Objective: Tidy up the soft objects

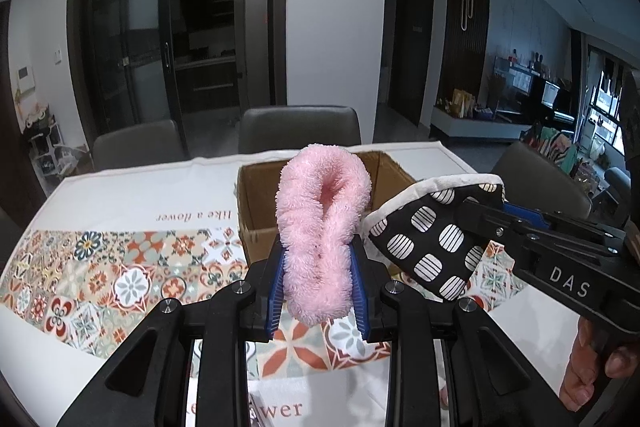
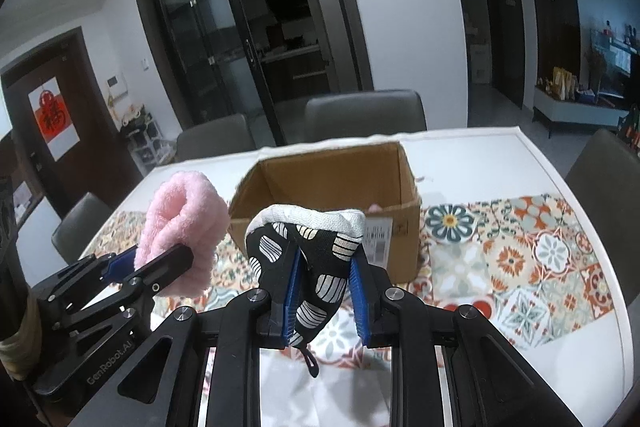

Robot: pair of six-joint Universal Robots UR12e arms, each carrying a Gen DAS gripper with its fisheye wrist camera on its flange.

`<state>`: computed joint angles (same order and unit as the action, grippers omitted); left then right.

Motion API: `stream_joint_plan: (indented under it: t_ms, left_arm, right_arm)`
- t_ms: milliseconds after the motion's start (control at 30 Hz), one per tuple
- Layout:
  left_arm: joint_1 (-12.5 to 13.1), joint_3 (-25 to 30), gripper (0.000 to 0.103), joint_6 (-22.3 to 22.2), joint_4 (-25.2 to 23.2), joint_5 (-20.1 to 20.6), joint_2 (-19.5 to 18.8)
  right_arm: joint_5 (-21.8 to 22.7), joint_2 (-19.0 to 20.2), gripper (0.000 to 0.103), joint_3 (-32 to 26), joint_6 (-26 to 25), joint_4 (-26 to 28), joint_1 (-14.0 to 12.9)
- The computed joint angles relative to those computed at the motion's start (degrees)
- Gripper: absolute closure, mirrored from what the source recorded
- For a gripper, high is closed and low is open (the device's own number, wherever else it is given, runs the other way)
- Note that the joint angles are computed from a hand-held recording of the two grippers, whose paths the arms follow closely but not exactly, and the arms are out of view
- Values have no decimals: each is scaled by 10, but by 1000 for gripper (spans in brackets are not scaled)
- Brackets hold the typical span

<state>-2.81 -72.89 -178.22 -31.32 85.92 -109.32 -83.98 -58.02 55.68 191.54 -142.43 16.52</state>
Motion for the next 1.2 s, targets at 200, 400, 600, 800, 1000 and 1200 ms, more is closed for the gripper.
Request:
stream_joint_plan:
  t_ms: [200,400,600,800,1000,1200]
  left_arm:
    - [0,18,74,2,12,2,-9]
    - [0,39,74,5,21,3,-20]
    - [3,61,74,7,20,-2,-31]
    - [8,88,74,11,9,-5,-48]
    - [10,118,74,8,-12,-11,-67]
    - [9,146,74,8,-29,-8,-89]
  right_arm:
    - [-9,7,79,-15,-1,-23,0]
    - [-15,18,79,-37,-1,-44,-1]
    - [-22,35,79,-68,-4,-57,-1]
    - [-25,57,79,-107,-10,-58,0]
    - [-24,81,79,-149,-17,-43,0]
    - [-20,110,79,-197,-22,-18,-3]
